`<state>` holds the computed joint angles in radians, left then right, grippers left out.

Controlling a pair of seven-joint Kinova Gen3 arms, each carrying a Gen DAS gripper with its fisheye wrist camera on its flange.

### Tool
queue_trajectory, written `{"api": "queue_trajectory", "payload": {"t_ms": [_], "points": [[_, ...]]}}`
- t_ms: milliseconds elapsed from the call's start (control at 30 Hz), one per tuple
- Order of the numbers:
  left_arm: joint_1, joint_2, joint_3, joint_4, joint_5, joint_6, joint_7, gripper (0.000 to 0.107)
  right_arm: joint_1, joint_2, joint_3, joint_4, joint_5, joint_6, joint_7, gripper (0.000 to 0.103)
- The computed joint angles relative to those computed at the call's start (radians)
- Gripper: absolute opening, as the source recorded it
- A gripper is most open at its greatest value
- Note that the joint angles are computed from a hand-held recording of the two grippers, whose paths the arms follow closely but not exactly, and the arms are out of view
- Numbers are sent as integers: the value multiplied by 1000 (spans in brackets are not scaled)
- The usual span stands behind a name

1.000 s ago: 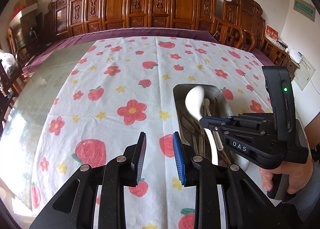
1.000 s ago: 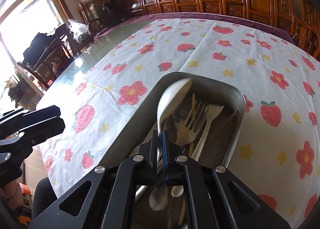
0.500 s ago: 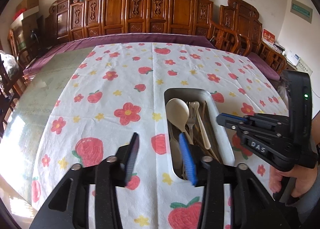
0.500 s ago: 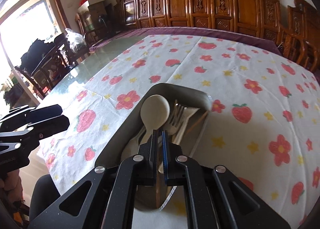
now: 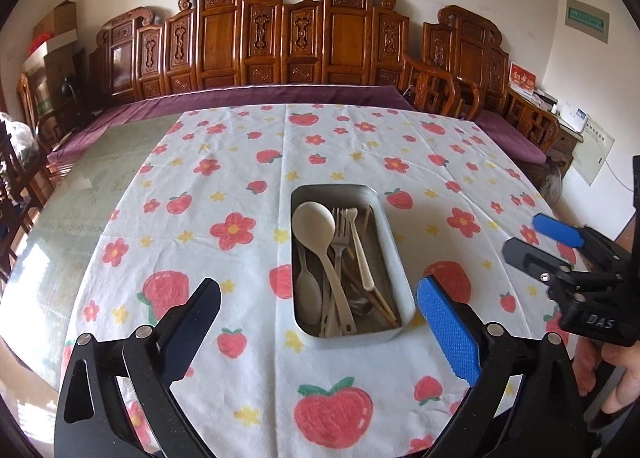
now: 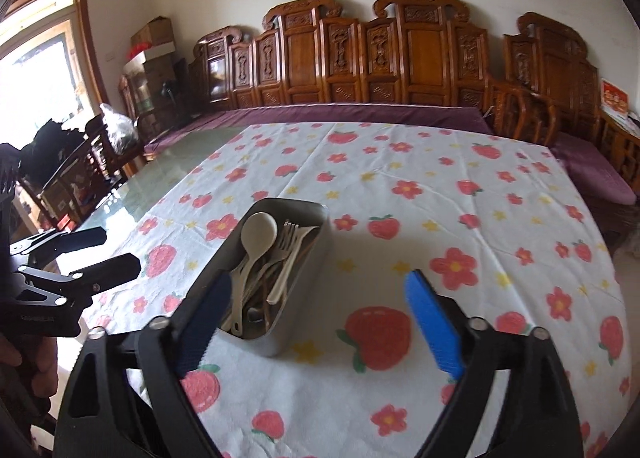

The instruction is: Organize utensils

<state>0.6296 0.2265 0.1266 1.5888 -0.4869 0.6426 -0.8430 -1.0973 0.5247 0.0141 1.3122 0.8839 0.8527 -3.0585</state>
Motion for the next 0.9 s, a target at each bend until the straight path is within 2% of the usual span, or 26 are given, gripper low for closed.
{"api": "queue_trajectory", "payload": {"t_ms": [33,167,500,667,900], "points": [[11,-3,0,2,-9,6,11,95,-17,-10,9,14,11,17,-23,101],[47,-18,3,17,-54,24,65,95,-59,-56,-3,75,54,88,-117,100],[84,-59,51,45,-109,55,150,95,-99,-134,-105,181,152,268,-291,100],[110,-84,71,40,-170,83,211,95,-118,-156,-151,178,200,365,-325,100],[129,-142,125,10,-276,133,304,95,-174,-170,-185,109,297,508,-296,100]]}}
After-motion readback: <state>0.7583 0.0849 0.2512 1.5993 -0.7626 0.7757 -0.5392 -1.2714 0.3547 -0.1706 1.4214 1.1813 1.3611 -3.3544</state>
